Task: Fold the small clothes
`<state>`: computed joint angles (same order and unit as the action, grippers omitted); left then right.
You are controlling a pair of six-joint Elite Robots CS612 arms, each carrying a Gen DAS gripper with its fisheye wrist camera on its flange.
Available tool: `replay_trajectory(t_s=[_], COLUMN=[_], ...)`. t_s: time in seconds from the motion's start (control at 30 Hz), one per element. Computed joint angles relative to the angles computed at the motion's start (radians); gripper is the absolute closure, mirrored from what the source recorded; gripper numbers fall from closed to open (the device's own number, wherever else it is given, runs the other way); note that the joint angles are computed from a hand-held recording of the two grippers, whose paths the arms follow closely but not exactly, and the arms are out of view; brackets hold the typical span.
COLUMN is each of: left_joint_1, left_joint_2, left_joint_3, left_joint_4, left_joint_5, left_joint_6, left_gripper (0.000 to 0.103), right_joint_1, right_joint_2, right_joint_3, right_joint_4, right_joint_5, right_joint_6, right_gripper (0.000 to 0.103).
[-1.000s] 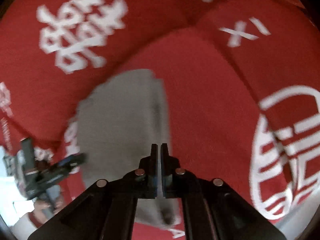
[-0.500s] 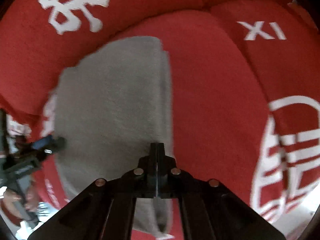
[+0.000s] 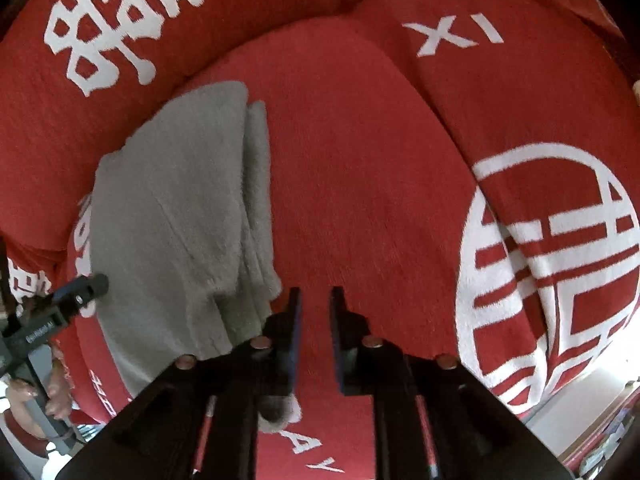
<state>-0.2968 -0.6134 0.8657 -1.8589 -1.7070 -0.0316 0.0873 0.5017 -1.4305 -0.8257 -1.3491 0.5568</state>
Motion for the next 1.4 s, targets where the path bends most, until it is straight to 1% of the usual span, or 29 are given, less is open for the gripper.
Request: replay_trajectory(t_s=[0.03, 0.07, 0.17, 0.2, 0.23, 0.3, 0.37, 0.47, 0.5, 0.53, 0.57, 0.6, 0.63, 0.7, 0.73, 0.77, 0.8, 0.9, 0.97, 1.0, 1.07, 1.13, 1.2, 1.23, 1.27, 1.3, 1.33, 1.37, 1.4], left_joint_1=[0.001, 0.001, 0.002, 0.003, 0.003, 0.003, 0.004, 0.007, 0.009, 0.013, 0.019, 0.028, 0.034, 0.046, 0.053, 0.063, 0.067, 0.070, 0.064, 0.060, 0.053, 0.047, 0.040, 0.039, 0.036, 0.037, 0.038, 0.042, 0.046], left_joint_2=[0.001, 0.001, 0.000, -0.001, -0.001, -0.002, 0.003, 0.021, 0.027, 0.035, 0.044, 0.055, 0.062, 0.083, 0.097, 0.119, 0.130, 0.151, 0.158, 0.160, 0.162, 0.177, 0.189, 0.194, 0.183, 0.175, 0.166, 0.155, 0.147], left_joint_3=[-0.003, -0.003, -0.004, -0.003, -0.002, 0.001, -0.009, -0.044, -0.056, -0.069, -0.084, -0.098, -0.107, -0.131, -0.149, -0.179, -0.190, -0.208, -0.213, -0.215, -0.216, -0.243, -0.268, -0.276, -0.256, -0.241, -0.223, -0.202, -0.187], left_joint_4=[0.002, 0.001, -0.006, -0.013, -0.019, -0.038, -0.027, 0.015, 0.030, 0.042, 0.051, 0.056, 0.062, 0.080, 0.102, 0.144, 0.161, 0.191, 0.195, 0.190, 0.176, 0.179, 0.192, 0.192, 0.162, 0.142, 0.119, 0.093, 0.076], left_joint_5=[-0.004, -0.005, -0.002, 0.000, 0.003, 0.005, 0.001, -0.017, -0.024, -0.037, -0.065, -0.100, -0.117, -0.160, -0.199, -0.264, -0.299, -0.362, -0.376, -0.372, -0.373, -0.394, -0.373, -0.363, -0.342, -0.340, -0.344, -0.351, -0.364], left_joint_6=[-0.005, -0.008, -0.019, -0.026, -0.031, -0.029, -0.021, -0.012, -0.018, -0.029, -0.040, -0.054, -0.064, -0.091, -0.094, -0.091, -0.091, -0.070, -0.053, -0.050, -0.044, -0.040, -0.046, -0.048, -0.058, -0.065, -0.076, -0.087, -0.094], left_gripper=[0.017, 0.017, 0.016, 0.001, 0.000, 0.000, 0.000, 0.000, 0.000, 0.000, 0.000, 0.000, 0.000, 0.000, 0.000, 0.000, 0.000, 0.000, 0.000, 0.000, 0.000, 0.000, 0.001, 0.004, 0.013, 0.023, 0.029, 0.040, 0.051], right_joint_1=[-0.003, -0.008, -0.005, -0.007, -0.005, -0.006, -0.010, -0.019, -0.024, -0.033, -0.037, -0.047, -0.058, -0.073, -0.079, -0.084, -0.088, -0.097, -0.102, -0.104, -0.101, -0.096, -0.091, -0.089, -0.088, -0.086, -0.087, -0.087, -0.086], right_joint_2=[0.000, -0.001, -0.005, -0.005, -0.005, -0.006, -0.004, 0.006, 0.010, 0.020, 0.030, 0.045, 0.059, 0.075, 0.081, 0.087, 0.092, 0.107, 0.118, 0.119, 0.109, 0.099, 0.090, 0.086, 0.085, 0.086, 0.089, 0.091, 0.097], right_joint_3=[0.001, 0.001, 0.021, 0.019, 0.026, 0.029, 0.026, 0.023, 0.019, 0.008, 0.005, -0.006, -0.016, -0.020, -0.019, -0.017, -0.016, -0.005, 0.004, 0.012, 0.040, 0.067, 0.094, 0.106, 0.110, 0.110, 0.101, 0.099, 0.091], right_joint_4=[-0.006, -0.010, -0.027, -0.023, -0.031, -0.032, -0.034, -0.054, -0.062, -0.076, -0.104, -0.128, -0.149, -0.162, -0.160, -0.157, -0.155, -0.162, -0.185, -0.198, -0.204, -0.216, -0.228, -0.229, -0.233, -0.244, -0.238, -0.232, -0.247], right_joint_5=[0.006, 0.012, 0.026, 0.031, 0.036, 0.041, 0.049, 0.090, 0.108, 0.140, 0.177, 0.229, 0.284, 0.351, 0.379, 0.409, 0.430, 0.495, 0.547, 0.573, 0.592, 0.603, 0.619, 0.623, 0.624, 0.618, 0.618, 0.627, 0.635], right_joint_6=[-0.002, -0.007, -0.016, -0.019, -0.017, -0.017, -0.013, 0.005, 0.012, 0.021, 0.035, 0.046, 0.056, 0.060, 0.054, 0.044, 0.036, 0.015, 0.003, -0.004, -0.036, -0.062, -0.088, -0.105, -0.110, -0.092, -0.078, -0.065, -0.039], right_gripper=[0.068, 0.066, 0.066, 0.066, 0.065, 0.064, 0.062, 0.060, 0.060, 0.058, 0.052, 0.048, 0.042, 0.041, 0.041, 0.041, 0.041, 0.041, 0.041, 0.041, 0.040, 0.040, 0.040, 0.039, 0.039, 0.040, 0.052, 0.064, 0.065])
